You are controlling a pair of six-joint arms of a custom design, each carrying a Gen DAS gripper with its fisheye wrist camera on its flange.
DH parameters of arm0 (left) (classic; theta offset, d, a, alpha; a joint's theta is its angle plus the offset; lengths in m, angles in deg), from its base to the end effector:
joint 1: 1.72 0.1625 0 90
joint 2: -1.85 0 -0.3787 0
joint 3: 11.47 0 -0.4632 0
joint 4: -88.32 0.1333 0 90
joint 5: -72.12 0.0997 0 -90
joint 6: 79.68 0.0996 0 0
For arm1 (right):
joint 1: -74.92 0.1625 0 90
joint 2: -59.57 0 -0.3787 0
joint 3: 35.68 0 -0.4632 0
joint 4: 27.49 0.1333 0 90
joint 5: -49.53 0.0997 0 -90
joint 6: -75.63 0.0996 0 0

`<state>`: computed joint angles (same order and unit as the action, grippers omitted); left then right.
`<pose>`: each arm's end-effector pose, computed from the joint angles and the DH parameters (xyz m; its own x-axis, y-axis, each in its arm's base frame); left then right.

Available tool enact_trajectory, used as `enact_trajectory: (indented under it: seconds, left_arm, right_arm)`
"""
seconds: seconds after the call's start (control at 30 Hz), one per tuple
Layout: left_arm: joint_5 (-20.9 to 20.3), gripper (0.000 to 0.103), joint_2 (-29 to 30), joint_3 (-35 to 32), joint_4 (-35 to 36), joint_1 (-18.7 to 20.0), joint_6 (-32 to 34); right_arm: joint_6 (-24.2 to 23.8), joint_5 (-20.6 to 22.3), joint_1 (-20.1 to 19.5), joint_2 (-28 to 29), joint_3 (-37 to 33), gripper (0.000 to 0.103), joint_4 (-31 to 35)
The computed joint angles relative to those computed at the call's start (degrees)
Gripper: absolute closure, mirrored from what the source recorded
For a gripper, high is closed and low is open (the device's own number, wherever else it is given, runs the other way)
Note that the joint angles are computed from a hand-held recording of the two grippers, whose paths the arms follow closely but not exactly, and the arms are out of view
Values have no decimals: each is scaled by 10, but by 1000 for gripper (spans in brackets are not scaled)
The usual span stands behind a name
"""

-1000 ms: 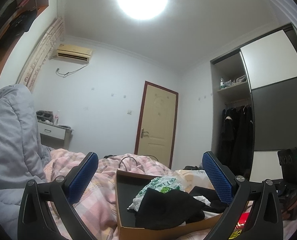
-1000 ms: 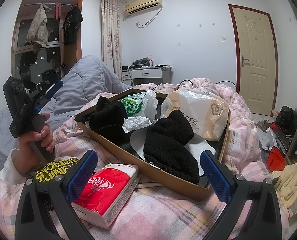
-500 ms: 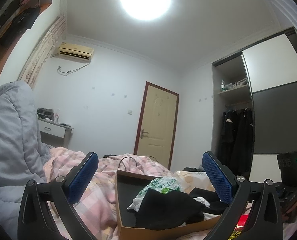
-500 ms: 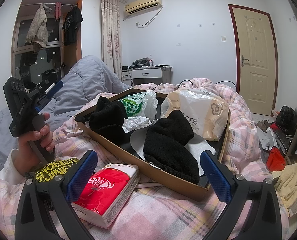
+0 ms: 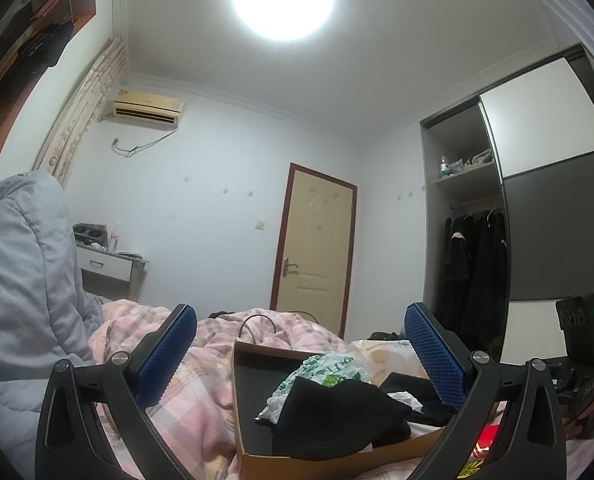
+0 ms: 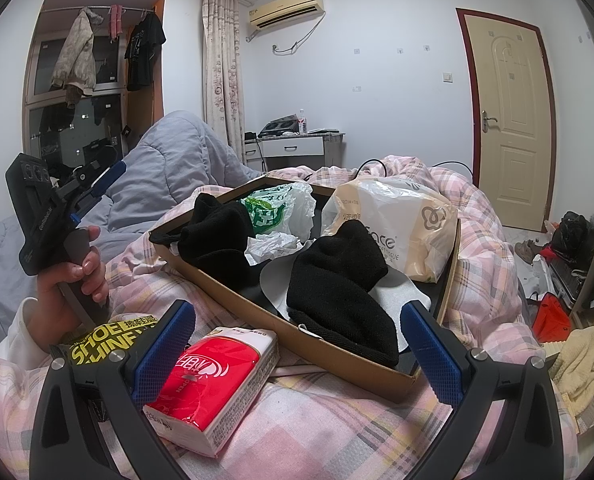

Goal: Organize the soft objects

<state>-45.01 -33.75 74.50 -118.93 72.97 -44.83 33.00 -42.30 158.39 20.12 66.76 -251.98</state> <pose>-0.1064 -0.7215 0.0831 -0.5543 0.7412 -0.3786 0.5123 -0.0546 -0.8571 0.0578 -0.6395 0.0534 -0.7525 -0.1077 0.6497 -0.6436 0.3293 -0.6909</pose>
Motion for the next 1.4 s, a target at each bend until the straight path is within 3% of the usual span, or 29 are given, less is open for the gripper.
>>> enact_trajectory:
  seconds: [0.8, 1.27, 1.4]
  left_arm:
    - [6, 0, 3, -3, -6, -1, 5]
    - [-17, 0, 5, -5, -13, 4, -1]
    - [-1, 0, 6, -5, -16, 1, 1]
  right_arm:
    - [0, 0, 0, 0, 0, 1, 0]
    - [0, 0, 0, 0, 0, 1, 0]
    - [0, 0, 0, 0, -1, 1, 0]
